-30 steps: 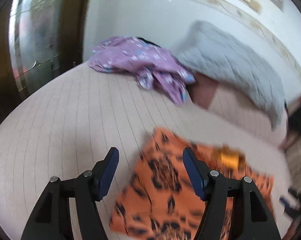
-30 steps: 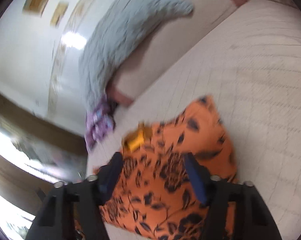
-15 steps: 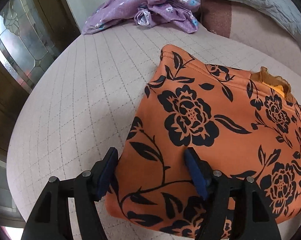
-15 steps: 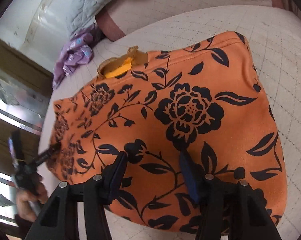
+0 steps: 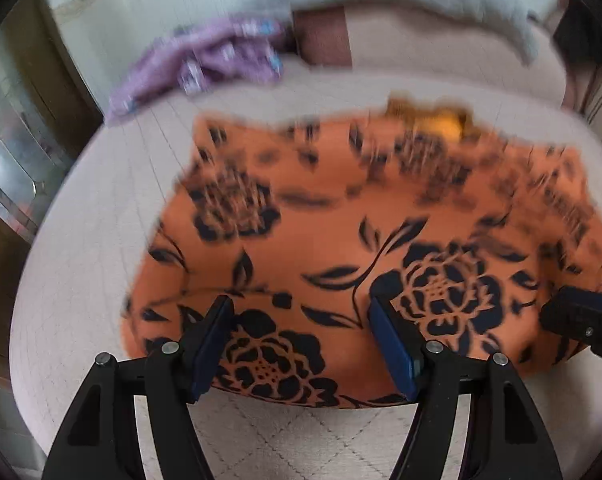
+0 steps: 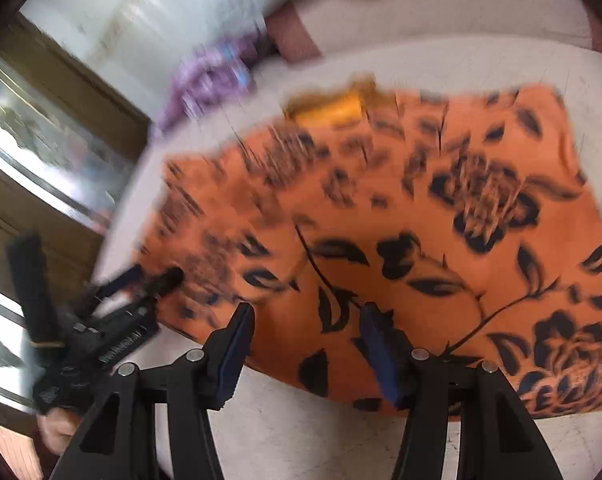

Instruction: Fold small clothes

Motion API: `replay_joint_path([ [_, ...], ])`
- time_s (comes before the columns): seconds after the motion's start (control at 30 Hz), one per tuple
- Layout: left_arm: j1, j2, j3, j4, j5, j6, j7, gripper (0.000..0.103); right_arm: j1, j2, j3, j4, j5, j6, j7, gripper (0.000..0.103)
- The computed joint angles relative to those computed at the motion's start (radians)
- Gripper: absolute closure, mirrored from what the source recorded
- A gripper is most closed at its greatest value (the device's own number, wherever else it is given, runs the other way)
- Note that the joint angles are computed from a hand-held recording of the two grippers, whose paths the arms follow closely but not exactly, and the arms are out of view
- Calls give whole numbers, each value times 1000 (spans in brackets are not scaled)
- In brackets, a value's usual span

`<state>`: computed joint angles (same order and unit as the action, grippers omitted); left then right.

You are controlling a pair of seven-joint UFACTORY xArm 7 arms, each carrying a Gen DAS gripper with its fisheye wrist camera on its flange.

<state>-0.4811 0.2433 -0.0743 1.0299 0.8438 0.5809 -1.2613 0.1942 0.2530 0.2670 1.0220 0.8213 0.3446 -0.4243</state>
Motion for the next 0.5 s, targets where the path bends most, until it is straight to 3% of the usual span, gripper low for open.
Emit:
replay_joint_path([
  [0.03,-22,-4,32,-11,-11,-18,3,31,5,13,0,3,-69,-10,63,46],
  [0.07,-12,-11,22,-17,13,-24,-19,31,-25,18,41,-4,-101,-42,84,46],
  [0.13,5,-34,2,-28,18,-24,-17,31,10,-3,8,-11,-70,-38,56,46],
  [0.27,18,-91,-5,-70,61,-71,-76,31,-32,-74,34,-67,148,-33,-73,46],
  [0.4,21,-130,-28,-83,174,-25,-177,30,-15,-156,9,-138,345,-46,-162,46],
  [0.5,49,-95,-42,-71,84,7,-124,28,5,-173,-41,-166,359,-21,-121,45],
])
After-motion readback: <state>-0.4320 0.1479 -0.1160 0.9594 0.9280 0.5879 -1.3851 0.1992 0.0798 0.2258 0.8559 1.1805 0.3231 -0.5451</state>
